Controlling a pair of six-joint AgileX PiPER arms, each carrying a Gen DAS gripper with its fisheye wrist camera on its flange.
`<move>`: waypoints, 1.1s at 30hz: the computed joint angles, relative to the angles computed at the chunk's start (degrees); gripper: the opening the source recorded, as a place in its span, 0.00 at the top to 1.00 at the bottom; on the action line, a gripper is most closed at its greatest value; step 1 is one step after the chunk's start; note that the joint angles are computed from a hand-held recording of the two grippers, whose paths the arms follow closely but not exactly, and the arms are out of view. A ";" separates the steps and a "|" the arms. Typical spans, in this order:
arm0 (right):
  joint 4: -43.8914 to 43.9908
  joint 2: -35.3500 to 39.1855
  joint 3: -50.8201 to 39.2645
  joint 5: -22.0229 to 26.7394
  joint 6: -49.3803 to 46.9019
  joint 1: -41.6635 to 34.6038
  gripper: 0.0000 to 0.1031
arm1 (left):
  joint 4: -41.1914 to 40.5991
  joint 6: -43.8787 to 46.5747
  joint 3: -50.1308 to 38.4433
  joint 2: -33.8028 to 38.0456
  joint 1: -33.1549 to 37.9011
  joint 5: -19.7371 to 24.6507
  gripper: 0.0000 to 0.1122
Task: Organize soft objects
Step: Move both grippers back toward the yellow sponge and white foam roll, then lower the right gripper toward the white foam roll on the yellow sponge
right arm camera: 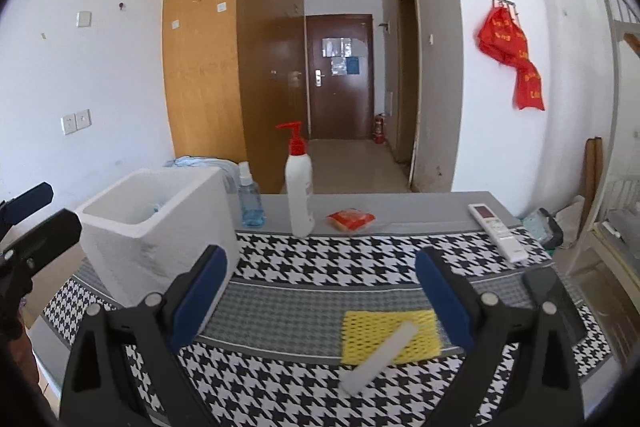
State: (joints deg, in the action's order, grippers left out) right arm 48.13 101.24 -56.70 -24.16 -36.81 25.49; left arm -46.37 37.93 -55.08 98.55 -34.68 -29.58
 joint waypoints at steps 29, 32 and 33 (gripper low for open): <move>1.76 -1.63 8.41 -4.31 2.02 -5.37 0.06 | 9.49 -5.86 -11.23 9.63 -0.34 11.46 0.09; 4.60 -1.31 8.98 -5.18 0.76 -4.87 0.06 | 14.56 -10.37 -12.17 10.64 0.13 12.84 0.09; 5.52 -1.18 9.10 -5.25 0.43 -4.72 0.06 | 16.21 -11.69 -12.60 10.86 0.33 13.54 0.09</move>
